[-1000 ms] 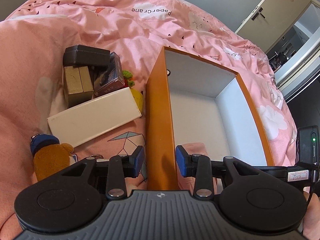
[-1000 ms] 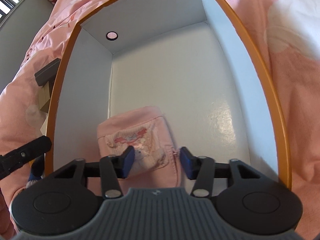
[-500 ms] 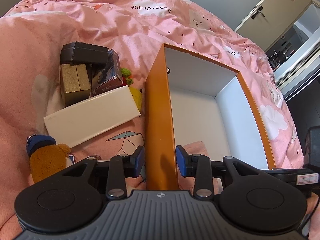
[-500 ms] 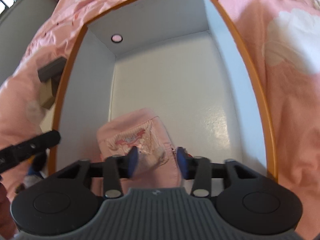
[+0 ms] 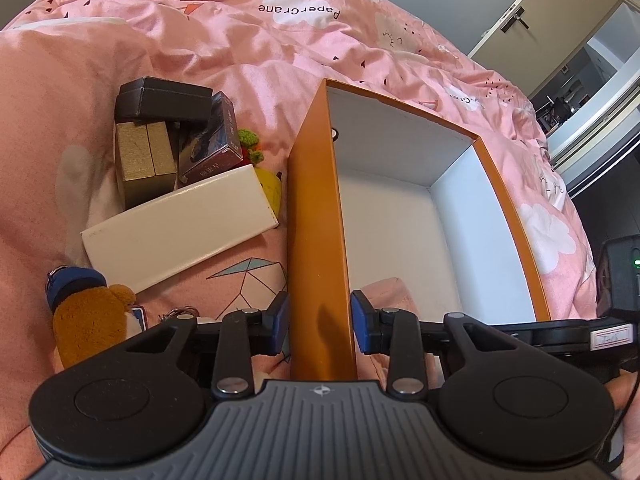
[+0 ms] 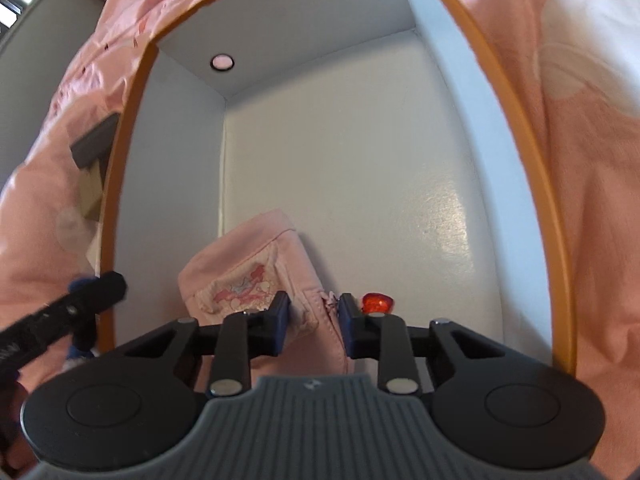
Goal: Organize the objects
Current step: 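Lower the pink bag onto the box floor and open the right gripper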
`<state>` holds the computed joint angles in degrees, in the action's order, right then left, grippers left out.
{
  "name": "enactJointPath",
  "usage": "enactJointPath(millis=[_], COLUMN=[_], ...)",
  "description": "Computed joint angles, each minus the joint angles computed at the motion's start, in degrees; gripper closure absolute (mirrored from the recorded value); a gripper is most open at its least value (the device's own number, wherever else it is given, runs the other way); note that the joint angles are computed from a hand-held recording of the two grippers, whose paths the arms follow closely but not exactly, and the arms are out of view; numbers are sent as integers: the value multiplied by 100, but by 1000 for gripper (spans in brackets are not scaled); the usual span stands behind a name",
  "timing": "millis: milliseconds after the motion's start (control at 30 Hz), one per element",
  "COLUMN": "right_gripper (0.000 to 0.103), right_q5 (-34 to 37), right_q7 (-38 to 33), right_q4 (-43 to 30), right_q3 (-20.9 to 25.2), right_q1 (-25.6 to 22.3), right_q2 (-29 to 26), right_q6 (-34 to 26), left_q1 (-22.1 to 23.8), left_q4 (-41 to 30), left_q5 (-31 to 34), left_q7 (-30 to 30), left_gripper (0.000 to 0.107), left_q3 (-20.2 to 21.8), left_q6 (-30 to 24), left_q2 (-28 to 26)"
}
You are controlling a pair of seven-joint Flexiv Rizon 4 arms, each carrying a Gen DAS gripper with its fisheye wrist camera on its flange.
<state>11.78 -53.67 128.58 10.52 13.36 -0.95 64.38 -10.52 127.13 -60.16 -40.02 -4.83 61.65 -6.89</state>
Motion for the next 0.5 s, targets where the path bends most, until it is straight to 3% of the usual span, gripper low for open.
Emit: enactJointPath(millis=[233,500], right_gripper=[77,75], right_q5=[1267,-25], right_q7=[5,2064], right_q4=[-63,143], right_q3=[4,100], right_q1=[29,154], right_q2=[348,163], right_q6=[103,392], left_q1=[-5,-10], left_q4=[-7,9], left_q5=[-11,-16], left_q7=[13,17], left_gripper=[69,70], left_q3=[-2,5], left_q6=[7,15], left_q2=[3,27])
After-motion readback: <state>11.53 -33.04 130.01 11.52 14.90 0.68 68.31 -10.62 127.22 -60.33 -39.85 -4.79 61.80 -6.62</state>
